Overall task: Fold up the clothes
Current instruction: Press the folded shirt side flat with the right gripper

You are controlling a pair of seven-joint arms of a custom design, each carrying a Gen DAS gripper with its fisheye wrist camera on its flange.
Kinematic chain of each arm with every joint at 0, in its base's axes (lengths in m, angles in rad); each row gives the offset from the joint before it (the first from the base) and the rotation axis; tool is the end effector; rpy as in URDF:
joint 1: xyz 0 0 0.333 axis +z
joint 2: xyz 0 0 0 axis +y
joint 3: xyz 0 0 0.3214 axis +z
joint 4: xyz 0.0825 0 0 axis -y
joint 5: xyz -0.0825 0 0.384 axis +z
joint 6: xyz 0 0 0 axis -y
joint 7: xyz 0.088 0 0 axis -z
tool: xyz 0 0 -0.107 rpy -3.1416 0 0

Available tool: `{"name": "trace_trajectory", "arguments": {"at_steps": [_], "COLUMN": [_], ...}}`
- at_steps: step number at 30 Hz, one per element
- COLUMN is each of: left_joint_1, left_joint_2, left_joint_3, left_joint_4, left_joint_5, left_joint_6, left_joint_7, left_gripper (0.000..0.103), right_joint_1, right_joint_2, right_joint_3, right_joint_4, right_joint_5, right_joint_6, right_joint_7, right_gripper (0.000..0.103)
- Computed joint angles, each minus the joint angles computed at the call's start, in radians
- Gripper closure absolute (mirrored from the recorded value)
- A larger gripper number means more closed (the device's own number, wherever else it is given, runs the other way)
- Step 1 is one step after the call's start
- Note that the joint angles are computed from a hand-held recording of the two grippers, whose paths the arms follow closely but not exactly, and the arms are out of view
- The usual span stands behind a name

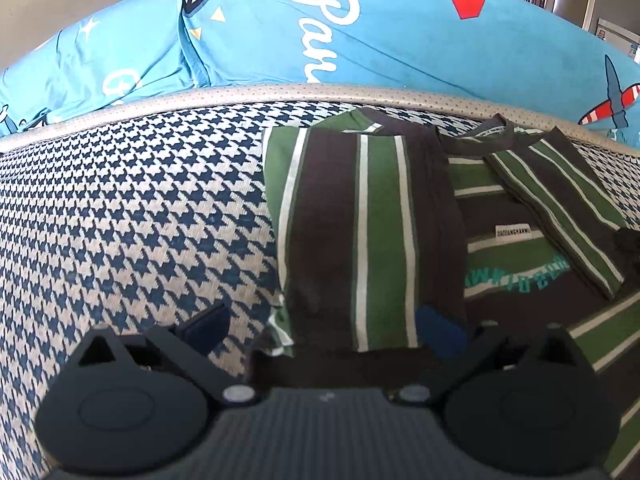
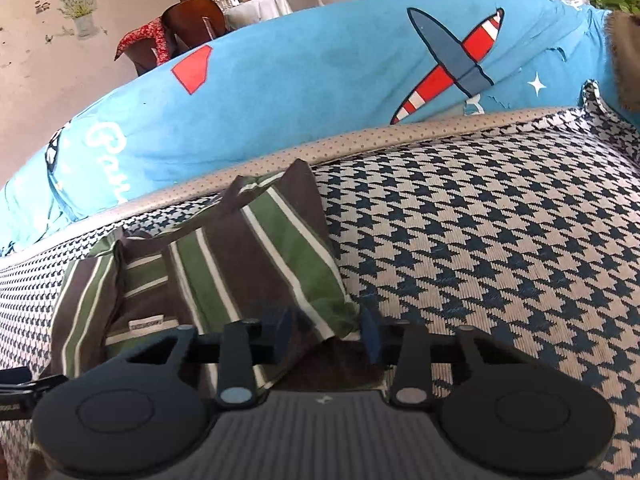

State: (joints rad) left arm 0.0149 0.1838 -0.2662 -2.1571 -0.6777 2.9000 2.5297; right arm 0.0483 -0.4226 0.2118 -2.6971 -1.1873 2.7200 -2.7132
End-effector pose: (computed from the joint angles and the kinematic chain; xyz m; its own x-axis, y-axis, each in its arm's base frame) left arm 0.5864 -0.1071 0.3742 -0.5424 -0.8401 -0.0061 -0.6684 0.4360 -0.6026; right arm 0.3798 0.1340 0.3918 -0.5625 -0.7943 -0.2295 -0.4721 0.5364 -0.6995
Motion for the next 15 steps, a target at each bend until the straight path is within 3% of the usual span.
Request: {"name": "trace_trajectory", "arguments": {"at_steps": [8,15], "left_joint_1": [0.022,0.052], "left_joint_2": [0.067,0.137], "left_joint_3": [0.028,0.020], "left_joint_4": [0.109,0.206], "left_joint_5": [0.066,0.141], "left_joint_6": [-0.062,-0.095], "left_joint_7": [-0.048,-0.100], "left_gripper": [0.000,0.000], "right_joint_1": [0.000,0.020], "right_joint_2": [0.018,0.023], "right_joint_3": [-0.008,-0.016], "right_joint_4": [0.010,0.019], "right_joint_5": [-0.056,-0.058], "right_joint_6": [0.003,-0.023], "right_joint_7": [0.029,0.024], "right_gripper": [0.083,0.086]}}
